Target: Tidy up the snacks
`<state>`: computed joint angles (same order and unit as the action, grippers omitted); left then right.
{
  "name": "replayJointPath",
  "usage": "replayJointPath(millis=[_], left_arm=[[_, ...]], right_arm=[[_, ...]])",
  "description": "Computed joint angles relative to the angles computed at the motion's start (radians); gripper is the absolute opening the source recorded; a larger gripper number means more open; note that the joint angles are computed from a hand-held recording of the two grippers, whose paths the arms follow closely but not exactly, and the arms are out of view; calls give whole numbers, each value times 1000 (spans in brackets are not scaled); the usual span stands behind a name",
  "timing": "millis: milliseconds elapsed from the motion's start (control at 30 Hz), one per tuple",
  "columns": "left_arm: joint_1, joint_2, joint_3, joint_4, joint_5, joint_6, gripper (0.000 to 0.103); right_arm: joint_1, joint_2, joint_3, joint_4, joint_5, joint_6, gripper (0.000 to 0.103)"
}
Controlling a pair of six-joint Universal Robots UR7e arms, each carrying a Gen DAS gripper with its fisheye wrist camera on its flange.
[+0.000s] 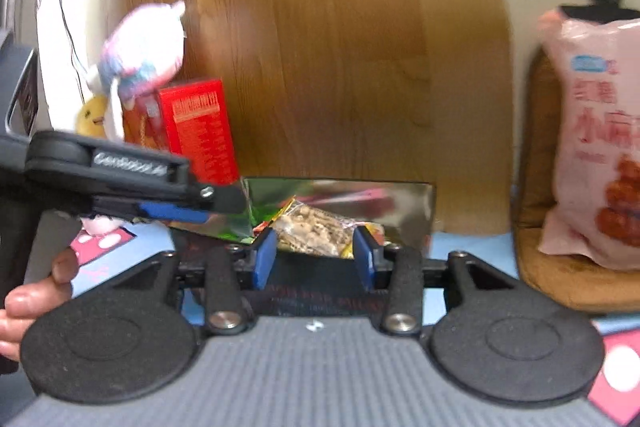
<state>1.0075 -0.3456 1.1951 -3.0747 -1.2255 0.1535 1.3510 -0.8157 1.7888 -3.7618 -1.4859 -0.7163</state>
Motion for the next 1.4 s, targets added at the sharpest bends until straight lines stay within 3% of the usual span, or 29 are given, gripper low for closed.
replayJointPath(millis=[67,167,267,433,533,667,800,867,933,1000,1067,1267,1400], left_arm=[[-13,-49,114,-81,32,22,56],[-12,-118,250,-117,4,24,56],[-5,-178,363,-93,-29,-2,54],[-4,-252,512,-84,-73,-28,50],[-6,-282,581,-104,-102,-18,44],[-2,-297,620,-57,-133,-35,38],[-19,-302,647,-77,-113,-39,37],[-28,-307,649,-100,-108,-34,37],[-39,-308,647,-115,-110,-14,37],[-52,-298,630,-105,-118,6,37],[-71,-273,599,-81,-96,11,38],[-139,-158,500,-83,99,56,40],[-139,-125,452,-46,151,14,41]], right_arm=[[-16,-42,68,2,26,25,48],[-47,-93,172,3,71,41,48],[-88,-160,274,85,131,46,49],[-157,-250,437,140,232,-10,53],[-172,-269,508,108,246,-62,60],[-157,-240,534,57,176,-81,60],[-113,-192,515,-23,72,-87,47],[-111,-182,517,-51,65,-94,47],[-107,-148,525,-161,24,-103,47],[-79,-77,495,-324,-77,-102,48],[-61,-57,468,-348,-152,-94,48],[-81,-75,473,-325,-122,-72,49],[-94,-87,480,-311,-95,-53,49]])
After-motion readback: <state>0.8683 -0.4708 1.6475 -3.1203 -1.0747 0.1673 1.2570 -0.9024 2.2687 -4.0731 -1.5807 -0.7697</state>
